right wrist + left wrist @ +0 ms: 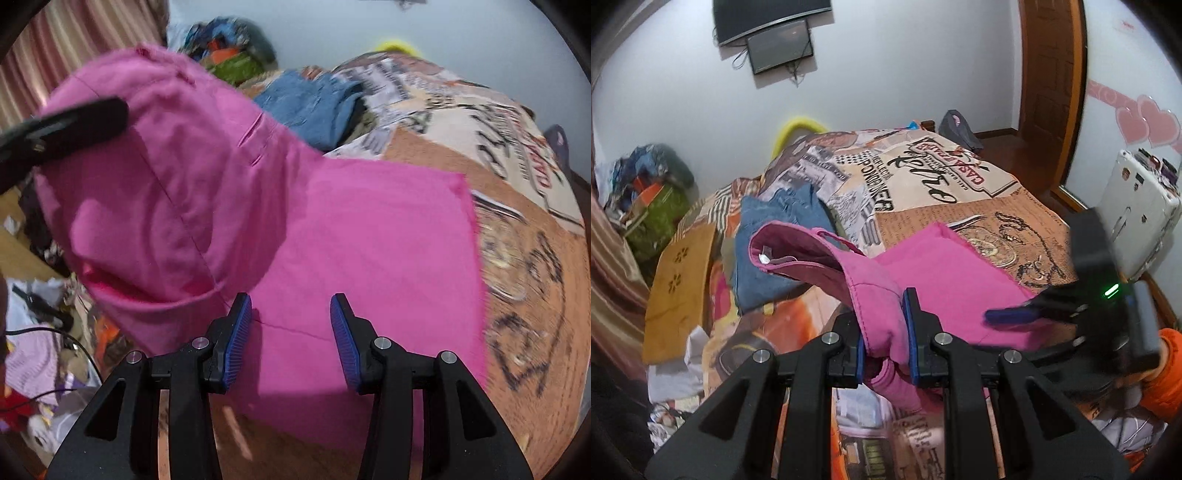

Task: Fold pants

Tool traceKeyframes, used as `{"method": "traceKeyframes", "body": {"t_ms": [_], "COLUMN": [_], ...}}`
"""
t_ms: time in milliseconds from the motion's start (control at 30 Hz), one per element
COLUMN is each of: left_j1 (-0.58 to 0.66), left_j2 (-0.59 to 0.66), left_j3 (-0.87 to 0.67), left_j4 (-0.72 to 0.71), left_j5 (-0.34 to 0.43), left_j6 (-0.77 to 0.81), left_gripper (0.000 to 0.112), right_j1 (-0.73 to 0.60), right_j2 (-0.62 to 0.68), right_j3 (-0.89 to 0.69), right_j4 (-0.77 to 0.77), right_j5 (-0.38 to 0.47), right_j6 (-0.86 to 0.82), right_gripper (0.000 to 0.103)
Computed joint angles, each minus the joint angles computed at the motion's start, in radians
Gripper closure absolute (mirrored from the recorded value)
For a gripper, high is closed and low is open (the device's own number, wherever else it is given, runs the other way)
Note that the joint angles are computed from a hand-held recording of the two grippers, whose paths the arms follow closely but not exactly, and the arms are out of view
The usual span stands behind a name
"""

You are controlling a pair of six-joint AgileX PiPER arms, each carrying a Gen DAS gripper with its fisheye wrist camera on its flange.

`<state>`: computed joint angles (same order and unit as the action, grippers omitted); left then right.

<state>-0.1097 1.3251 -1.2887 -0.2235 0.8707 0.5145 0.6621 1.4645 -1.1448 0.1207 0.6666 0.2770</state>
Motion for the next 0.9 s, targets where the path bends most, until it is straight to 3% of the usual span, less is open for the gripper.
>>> {"method": "traceKeyframes", "body": {"t_ms": [167, 300, 467, 700, 900], "left_j1": [-0.124, -0.225, -0.318, -0.360, -0.348], "left_j2": [0.021, 0.044, 0.103, 0.201, 0.166], "left_j3": [-0.033, -0.059, -0.096, -0.153, -0.141], "left_j4": [0.109, 0.182, 0.218, 0.136, 0.055], "left_j5": [0.000, -0.007, 0.000, 0.052, 0.047], "left_j6": [-0.103, -0.191, -0.255, -0.293, -0.256], "left_gripper": [0.095, 0.095, 0.095, 0.093, 0.090], "right_j1": [-0.115, -0.158, -0.227, -0.228, -0.242], "right_j2": [-0.212, -0.273, -0.285, -0.328, -0.383], "right_j3": [0.175, 0.246, 0.320, 0.322, 0.345], "right_j4": [-0.015, -0.118, -0.012, -0.035, -0.028], "right_j5": [-0.018, 0.019, -0.014, 0.014, 0.024], "right_j6": [0.040, 0.106, -0.003, 0.020, 0.034], "right_gripper": [0.062, 0.062, 0.062, 0.062, 0.062]}}
